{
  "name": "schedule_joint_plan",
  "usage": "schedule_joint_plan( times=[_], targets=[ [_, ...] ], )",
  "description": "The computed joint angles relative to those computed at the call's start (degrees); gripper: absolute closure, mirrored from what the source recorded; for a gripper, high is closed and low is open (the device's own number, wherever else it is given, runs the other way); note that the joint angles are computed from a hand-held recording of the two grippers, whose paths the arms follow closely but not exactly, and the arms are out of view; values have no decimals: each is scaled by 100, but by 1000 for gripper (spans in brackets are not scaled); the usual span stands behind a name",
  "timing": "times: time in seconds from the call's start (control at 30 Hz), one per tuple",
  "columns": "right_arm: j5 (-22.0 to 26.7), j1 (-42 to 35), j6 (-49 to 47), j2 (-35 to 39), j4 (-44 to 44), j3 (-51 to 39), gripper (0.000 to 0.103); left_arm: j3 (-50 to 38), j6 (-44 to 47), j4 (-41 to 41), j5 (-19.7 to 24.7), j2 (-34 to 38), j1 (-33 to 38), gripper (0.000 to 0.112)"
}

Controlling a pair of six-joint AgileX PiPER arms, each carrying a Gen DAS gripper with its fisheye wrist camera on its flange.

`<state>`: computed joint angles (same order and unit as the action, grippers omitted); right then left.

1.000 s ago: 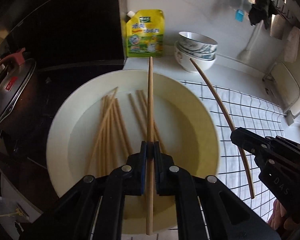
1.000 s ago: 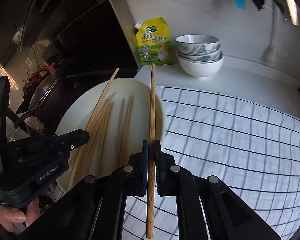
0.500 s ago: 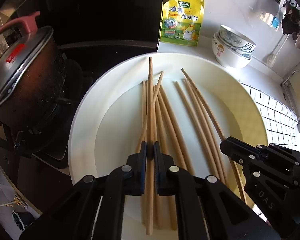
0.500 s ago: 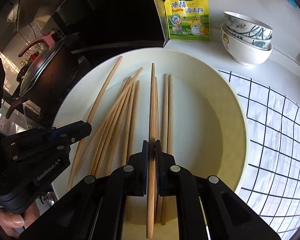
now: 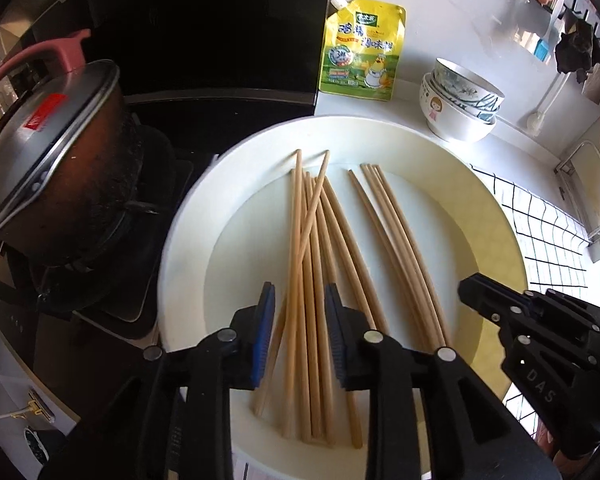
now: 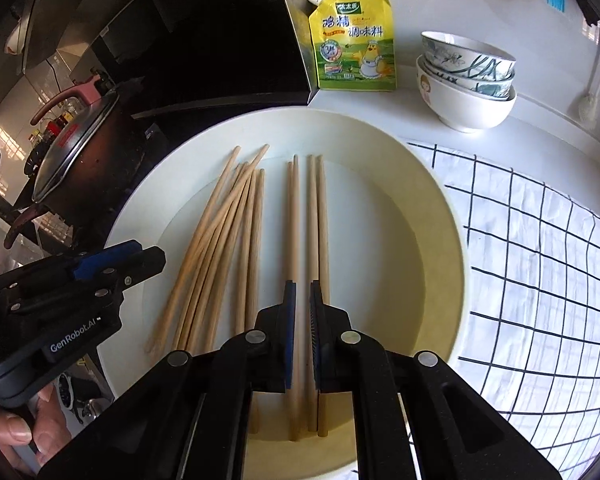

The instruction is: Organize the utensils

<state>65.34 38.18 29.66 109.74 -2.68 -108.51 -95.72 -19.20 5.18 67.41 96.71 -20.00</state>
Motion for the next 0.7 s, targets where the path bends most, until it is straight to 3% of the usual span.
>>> schedule_joint_plan(
  times=[0.1,0.17,0.3,0.43,0.47,0.7],
  targets=[
    [-10,31,97,-183,-116,121,92,62,-27,24,22,-148,-4,76],
    [-1,56,147,-274,-168,160,90,116,-37,59,16,-252,-34,63],
    [44,152,247,-437,-334,205,89,164,18,16,3,-395,-54,63],
    [32,314,607,-625,-696,344,73,125,-35,78,68,-488,-110,56],
    [0,334,649,-666,-725,397,72,121,-43,66,65,-520,-112,51],
    [-11,381,908,-857,-887,544,62,5,-132,227,125,-635,-198,44]
  ],
)
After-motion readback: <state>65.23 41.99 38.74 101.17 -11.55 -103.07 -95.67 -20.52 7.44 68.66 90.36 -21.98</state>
